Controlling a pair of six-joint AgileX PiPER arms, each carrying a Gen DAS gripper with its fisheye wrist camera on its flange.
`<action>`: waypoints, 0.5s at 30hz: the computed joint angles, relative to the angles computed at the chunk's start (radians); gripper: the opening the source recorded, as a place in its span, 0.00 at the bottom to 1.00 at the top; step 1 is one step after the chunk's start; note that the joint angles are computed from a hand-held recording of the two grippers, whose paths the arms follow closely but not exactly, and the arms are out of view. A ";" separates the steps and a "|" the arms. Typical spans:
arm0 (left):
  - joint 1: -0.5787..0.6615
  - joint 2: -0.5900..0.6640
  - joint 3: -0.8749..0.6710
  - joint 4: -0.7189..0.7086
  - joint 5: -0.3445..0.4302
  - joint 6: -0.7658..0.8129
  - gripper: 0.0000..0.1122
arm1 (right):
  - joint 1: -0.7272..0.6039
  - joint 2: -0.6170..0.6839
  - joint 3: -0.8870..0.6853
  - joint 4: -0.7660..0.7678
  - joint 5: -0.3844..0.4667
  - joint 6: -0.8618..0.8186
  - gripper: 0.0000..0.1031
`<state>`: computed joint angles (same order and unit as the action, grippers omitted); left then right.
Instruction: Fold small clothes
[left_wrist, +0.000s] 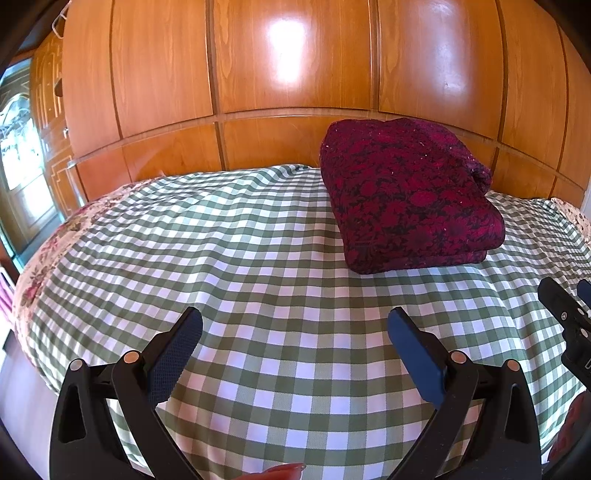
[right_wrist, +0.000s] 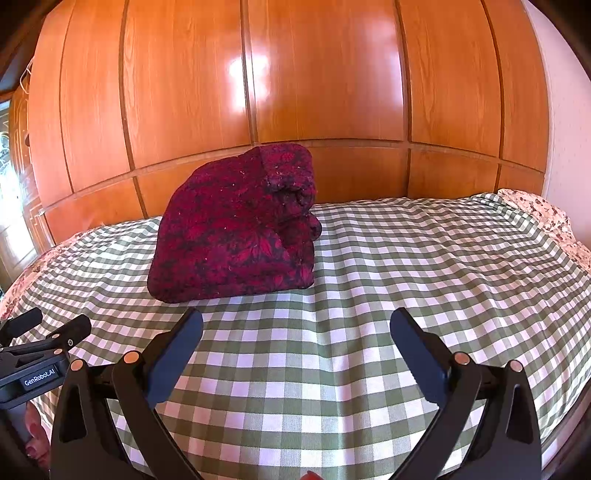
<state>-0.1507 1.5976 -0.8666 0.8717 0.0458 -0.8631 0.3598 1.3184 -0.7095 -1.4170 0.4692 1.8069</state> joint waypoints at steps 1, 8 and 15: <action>-0.001 0.000 0.000 -0.016 0.002 0.014 0.88 | 0.000 -0.001 0.002 -0.005 0.001 0.006 0.98; 0.007 0.004 -0.008 -0.338 0.010 0.336 0.88 | -0.007 0.005 0.000 0.002 -0.013 -0.003 0.98; 0.012 0.008 -0.011 -0.457 0.013 0.462 0.88 | -0.001 0.009 0.002 -0.002 -0.010 0.007 0.98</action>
